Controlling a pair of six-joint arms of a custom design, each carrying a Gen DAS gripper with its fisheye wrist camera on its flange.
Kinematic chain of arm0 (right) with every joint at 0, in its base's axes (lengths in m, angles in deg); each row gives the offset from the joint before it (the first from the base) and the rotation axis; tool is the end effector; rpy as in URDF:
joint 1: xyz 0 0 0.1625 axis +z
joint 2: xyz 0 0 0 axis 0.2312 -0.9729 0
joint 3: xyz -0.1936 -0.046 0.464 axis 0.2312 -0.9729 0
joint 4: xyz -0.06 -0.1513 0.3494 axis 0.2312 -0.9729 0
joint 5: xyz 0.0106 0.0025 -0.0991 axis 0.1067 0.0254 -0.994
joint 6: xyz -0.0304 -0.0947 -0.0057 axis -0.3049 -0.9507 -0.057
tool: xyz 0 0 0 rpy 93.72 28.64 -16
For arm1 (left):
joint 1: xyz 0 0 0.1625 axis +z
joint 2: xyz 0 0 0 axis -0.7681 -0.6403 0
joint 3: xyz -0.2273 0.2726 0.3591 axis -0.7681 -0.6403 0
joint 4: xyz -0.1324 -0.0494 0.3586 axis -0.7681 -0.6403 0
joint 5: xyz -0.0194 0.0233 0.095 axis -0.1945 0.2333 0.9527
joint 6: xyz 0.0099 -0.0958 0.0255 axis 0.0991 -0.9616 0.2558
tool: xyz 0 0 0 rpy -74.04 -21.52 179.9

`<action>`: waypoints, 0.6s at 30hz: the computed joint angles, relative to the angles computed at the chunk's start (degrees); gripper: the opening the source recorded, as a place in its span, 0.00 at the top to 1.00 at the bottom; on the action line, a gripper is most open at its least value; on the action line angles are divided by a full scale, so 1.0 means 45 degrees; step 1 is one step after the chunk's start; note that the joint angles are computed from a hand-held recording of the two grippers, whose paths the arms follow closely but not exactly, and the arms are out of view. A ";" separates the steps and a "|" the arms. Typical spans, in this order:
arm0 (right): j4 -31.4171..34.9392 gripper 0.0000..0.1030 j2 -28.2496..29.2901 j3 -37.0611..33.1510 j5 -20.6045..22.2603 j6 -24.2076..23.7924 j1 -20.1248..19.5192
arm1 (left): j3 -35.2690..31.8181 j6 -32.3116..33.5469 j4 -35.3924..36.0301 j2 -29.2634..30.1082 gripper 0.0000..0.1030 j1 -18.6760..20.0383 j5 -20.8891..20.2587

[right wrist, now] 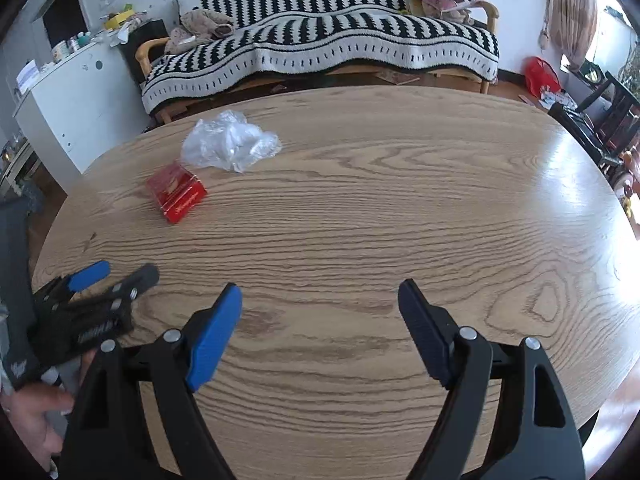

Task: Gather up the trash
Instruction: 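Swing both open tools back over the table toward the red box and plastic bag, then grasp the red box with the left tool while the right tool grasps the plastic bag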

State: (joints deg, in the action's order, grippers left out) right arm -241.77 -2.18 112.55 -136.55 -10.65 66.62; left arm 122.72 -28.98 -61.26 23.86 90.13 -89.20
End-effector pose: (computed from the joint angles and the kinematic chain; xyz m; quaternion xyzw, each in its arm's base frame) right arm -0.0011 -0.6224 0.4033 0.2437 -0.9139 0.2073 0.2497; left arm -0.4071 -0.6253 -0.0514 -0.0284 0.8697 -0.3421 0.3547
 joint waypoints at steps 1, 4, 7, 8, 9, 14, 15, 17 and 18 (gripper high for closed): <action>0.0069 0.24 0.0119 -0.0112 -0.0066 0.0052 0.0019 | -0.0318 -0.0232 0.0323 0.0076 0.10 0.0131 0.0059; 0.0056 0.24 0.0362 -0.0281 -0.0187 -0.0094 0.0060 | -0.0956 -0.0118 0.0540 0.0278 0.10 0.0499 0.0159; -0.0111 0.24 0.0690 -0.0417 -0.0387 -0.0339 0.0159 | -0.1211 -0.0613 0.0942 0.0276 0.10 0.0808 0.0271; -0.0212 0.24 0.0790 -0.0437 -0.0428 -0.0429 0.0178 | -0.1203 -0.0898 0.1029 0.0215 0.10 0.0936 0.0277; -0.0312 0.24 0.0891 -0.0454 -0.0501 -0.0490 0.0191 | -0.1150 -0.1201 0.1191 0.0165 0.09 0.0970 0.0532; 0.0080 0.24 0.1263 -0.0790 -0.0575 -0.0479 0.0240 | -0.0568 -0.2136 0.1997 -0.0470 0.09 0.1151 0.0734; 0.0180 0.24 0.1346 -0.0876 -0.0602 -0.0430 0.0259 | -0.0379 -0.2808 0.2520 -0.0704 0.09 0.1202 0.0795; 0.0336 0.24 0.1424 -0.0967 -0.0508 -0.0344 0.0289 | 0.0047 -0.3536 0.2890 -0.1067 0.09 0.1255 0.0943; 0.0438 0.24 0.1465 -0.1047 -0.0399 -0.0251 0.0298 | 0.0243 -0.3442 0.2696 -0.1189 0.09 0.1268 0.0917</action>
State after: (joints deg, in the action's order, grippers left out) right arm -239.80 4.42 107.84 -138.34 -11.78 67.97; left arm 123.82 -44.47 -49.12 18.51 95.84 -85.07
